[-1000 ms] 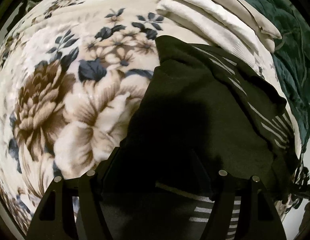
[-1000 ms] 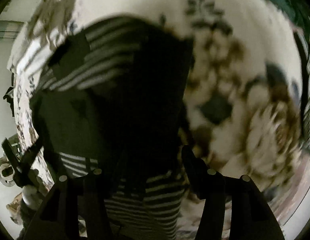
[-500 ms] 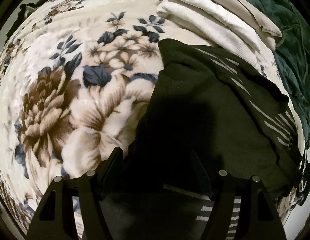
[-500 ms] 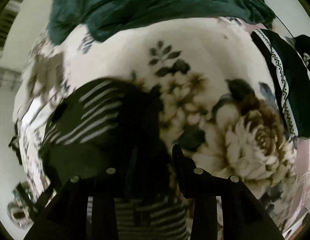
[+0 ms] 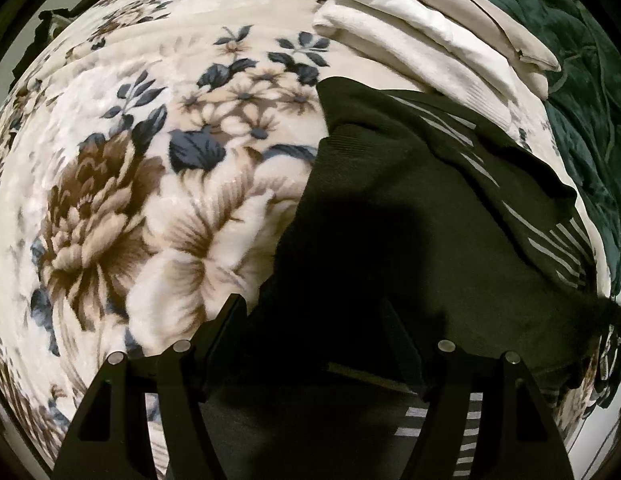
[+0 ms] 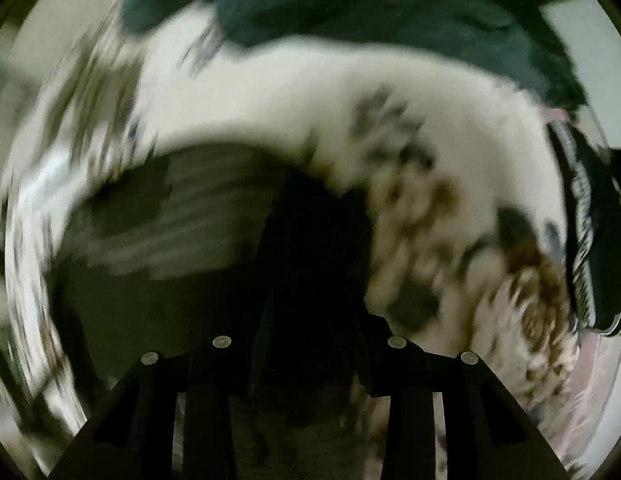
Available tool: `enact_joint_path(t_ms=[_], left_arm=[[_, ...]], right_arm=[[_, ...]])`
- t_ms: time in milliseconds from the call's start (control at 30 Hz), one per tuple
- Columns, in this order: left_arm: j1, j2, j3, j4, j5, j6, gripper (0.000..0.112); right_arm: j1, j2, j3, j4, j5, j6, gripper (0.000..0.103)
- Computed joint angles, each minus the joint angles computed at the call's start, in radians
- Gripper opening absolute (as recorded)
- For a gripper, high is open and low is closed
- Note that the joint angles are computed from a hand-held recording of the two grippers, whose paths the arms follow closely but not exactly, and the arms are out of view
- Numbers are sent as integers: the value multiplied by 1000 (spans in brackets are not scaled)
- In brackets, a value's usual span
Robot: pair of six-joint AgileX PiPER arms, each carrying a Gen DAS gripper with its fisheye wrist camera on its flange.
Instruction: Fold small clothes
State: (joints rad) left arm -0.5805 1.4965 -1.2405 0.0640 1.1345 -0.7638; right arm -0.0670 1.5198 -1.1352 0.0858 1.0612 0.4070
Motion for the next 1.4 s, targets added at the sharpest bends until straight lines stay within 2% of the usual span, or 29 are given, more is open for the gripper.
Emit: enact_joint_path(t_ms=[67,200,233,300,367,400,467,533,633,700,800,867,967,1033,1100,1133,1200,1267,1300,1333,1400], left_arm=[[6,-9,10,-5,-3,1,68],[22,-34,28,-15,-4,11,68],[26,-41,29,-18,-2,14,68],[33,-52,21,-18,4,14,68],[44,-54,-1,-31,2,31,68],[51,-44,-21,-41,1,51,68],[73,5,-81,-68,-1,118,68],[117,93,-162,-132,-6,224,68],[166,254,-298,-130,0,307,68],[208,335,-365,-133,17,336,68],[324,408,-421,-288,39,411,69],[343,378,-394,-319,17,439,70],[365,332,-319,-343,-19,496,70],[397,329,-266,-391,-49,544,70],[418,331,-268,-420,-39,558,70],[414,319,-283,-408,-23,551,69],[402,264,-291,-376,-14,548,67],[375,202,-297,-356,-4,555,67],[344,154,-290,-326,5,547,67],[295,96,-281,-285,22,523,68],[199,14,-265,-234,51,464,68]], right_arm=[[-31,16,-32,-29,-12,42,39],[-37,-17,-41,-56,33,53,42],[-28,-31,-31,-53,40,53,45],[-27,-69,3,-23,38,19,45],[5,-78,30,24,8,-17,47],[19,-40,24,85,-9,-70,47],[47,61,-19,205,10,-199,47],[77,185,-77,246,14,-222,47],[117,308,-166,132,-44,-68,47],[125,332,-206,36,-86,60,47],[142,341,-264,-75,-57,230,47],[174,304,-263,-77,-59,231,47],[241,266,-232,-23,-61,129,56],[267,296,-235,-6,-11,79,56],[286,317,-198,-83,18,133,56],[267,301,-159,-74,0,146,56],[222,214,-81,-11,-47,151,56],[200,113,-30,14,-42,150,65],[185,53,-1,33,-32,140,73],[169,-8,28,55,-12,128,77],[107,-120,73,110,52,67,77]])
